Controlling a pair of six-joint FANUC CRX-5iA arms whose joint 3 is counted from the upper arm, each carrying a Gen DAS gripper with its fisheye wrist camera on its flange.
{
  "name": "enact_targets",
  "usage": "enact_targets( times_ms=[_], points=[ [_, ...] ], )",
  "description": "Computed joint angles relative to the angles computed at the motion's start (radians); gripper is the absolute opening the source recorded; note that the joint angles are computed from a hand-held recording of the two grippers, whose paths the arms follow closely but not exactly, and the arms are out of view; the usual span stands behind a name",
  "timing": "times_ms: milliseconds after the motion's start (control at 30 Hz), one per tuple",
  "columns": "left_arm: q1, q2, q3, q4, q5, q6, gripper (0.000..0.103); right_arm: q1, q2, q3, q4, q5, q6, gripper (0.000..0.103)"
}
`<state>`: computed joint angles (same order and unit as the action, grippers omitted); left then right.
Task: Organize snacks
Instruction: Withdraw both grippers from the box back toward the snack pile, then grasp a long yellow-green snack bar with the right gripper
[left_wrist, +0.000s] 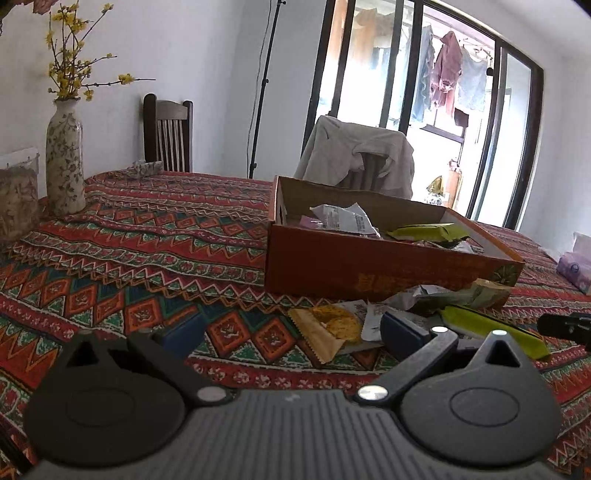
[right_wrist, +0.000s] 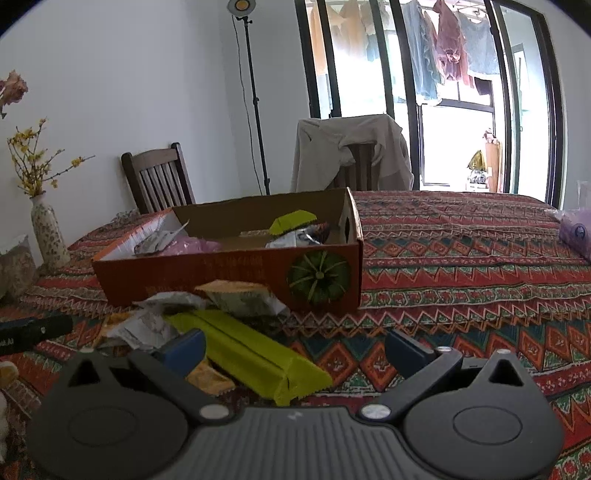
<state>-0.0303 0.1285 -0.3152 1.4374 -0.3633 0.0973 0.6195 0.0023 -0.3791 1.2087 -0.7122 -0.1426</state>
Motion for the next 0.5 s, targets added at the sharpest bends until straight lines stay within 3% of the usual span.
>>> enact_targets(
  times_ms=[167, 400, 500],
  points=[
    [-0.011, -0.004, -0.009, 0.029, 0.011, -0.043, 0.103, 0.005, 0.028, 0.043, -0.052, -0.015, 0.086, 0.103],
    [-0.004, -0.002, -0.005, 0.012, 0.003, -0.017, 0.103, -0.014, 0.109, 0.185, -0.275, 0.007, 0.379, 0.103],
    [-0.004, 0.000, -0.004, 0.015, 0.003, -0.016, 0.103, -0.025, 0.148, 0.249, -0.382, 0.007, 0.485, 0.095]
  ],
)
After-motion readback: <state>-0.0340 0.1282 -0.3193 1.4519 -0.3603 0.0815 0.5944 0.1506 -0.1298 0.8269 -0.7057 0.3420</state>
